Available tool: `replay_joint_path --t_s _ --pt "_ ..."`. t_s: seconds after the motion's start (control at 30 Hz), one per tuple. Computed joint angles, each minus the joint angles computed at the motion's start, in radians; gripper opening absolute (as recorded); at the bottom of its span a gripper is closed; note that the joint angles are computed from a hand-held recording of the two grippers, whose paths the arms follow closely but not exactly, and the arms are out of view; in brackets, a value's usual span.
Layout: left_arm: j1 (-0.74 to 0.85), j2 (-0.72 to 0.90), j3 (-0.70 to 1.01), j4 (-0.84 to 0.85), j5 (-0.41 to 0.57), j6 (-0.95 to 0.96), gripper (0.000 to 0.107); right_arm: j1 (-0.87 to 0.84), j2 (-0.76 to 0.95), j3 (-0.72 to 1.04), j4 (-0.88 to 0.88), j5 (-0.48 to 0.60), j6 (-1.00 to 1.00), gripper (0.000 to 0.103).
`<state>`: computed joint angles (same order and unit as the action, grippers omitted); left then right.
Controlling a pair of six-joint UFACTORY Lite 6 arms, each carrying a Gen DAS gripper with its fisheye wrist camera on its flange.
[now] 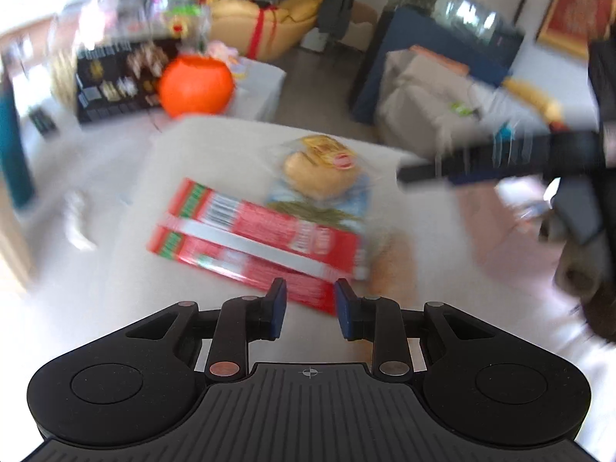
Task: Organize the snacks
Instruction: 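Grasp the yellow bread bun pack with the right tool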
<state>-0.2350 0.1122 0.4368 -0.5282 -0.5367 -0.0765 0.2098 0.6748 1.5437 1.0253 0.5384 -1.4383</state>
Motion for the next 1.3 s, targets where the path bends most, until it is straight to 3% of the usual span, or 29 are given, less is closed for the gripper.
replay_joint_path --t_s 0.03,0.1,0.17,0.23,0.37,0.47,0.5,0.57,0.63,0.7,0.83,0.93,1.03,1.07,1.17,1.3 --pt "-0.022 0.001 0.008 -0.105 0.004 0.105 0.031 0.002 0.018 0.032 0.015 0.015 0.055 0.079" --pt "-0.034 -0.008 0.007 -0.213 0.017 0.204 0.031 0.026 0.072 0.109 -0.001 0.032 0.208 0.080" --pt "0.000 -0.022 -0.009 -0.171 0.033 0.180 0.031 0.080 0.160 0.227 -0.093 0.044 0.396 0.080" --pt "0.033 -0.027 -0.023 -0.128 0.035 0.155 0.031 0.156 0.238 0.325 -0.200 -0.009 0.572 0.080" --pt "0.082 -0.040 -0.054 -0.024 0.033 0.071 0.031 0.292 0.500 0.700 -0.592 -0.026 0.981 0.086" --pt "0.099 -0.047 -0.082 0.066 0.019 -0.013 0.031 0.340 0.623 0.888 -0.748 -0.006 1.071 0.086" --pt "0.106 -0.050 -0.091 0.097 0.009 -0.045 0.031 0.336 0.610 0.867 -0.730 -0.005 1.047 0.084" --pt "0.127 -0.054 -0.109 0.196 -0.013 -0.143 0.031 0.303 0.543 0.743 -0.611 -0.008 0.914 0.069" --pt "0.140 -0.062 -0.125 0.293 -0.039 -0.245 0.031 0.260 0.422 0.533 -0.461 -0.057 0.704 0.043" --pt "0.136 -0.079 -0.138 0.349 -0.054 -0.311 0.031 0.214 0.288 0.324 -0.365 -0.114 0.510 0.006" --pt "0.094 -0.121 -0.131 0.424 -0.047 -0.369 0.031 0.058 0.054 -0.019 -0.070 -0.088 0.091 0.003" --pt "0.005 -0.085 -0.058 0.260 -0.016 -0.237 0.031 -0.029 -0.058 -0.184 0.074 -0.111 -0.149 0.003" --pt "-0.054 -0.051 -0.003 0.104 0.000 -0.119 0.031 -0.073 -0.100 -0.222 0.192 -0.104 -0.290 0.005" --pt "-0.069 -0.041 0.007 0.046 0.000 -0.070 0.031 -0.082 -0.100 -0.206 0.201 -0.075 -0.292 0.014" --pt "-0.053 -0.043 -0.006 0.035 0.004 -0.065 0.031 -0.067 -0.033 -0.064 0.140 0.043 -0.182 0.082" --pt "0.049 -0.101 -0.107 0.223 -0.038 -0.221 0.031 0.064 0.103 0.127 0.174 -0.046 -0.149 0.084"
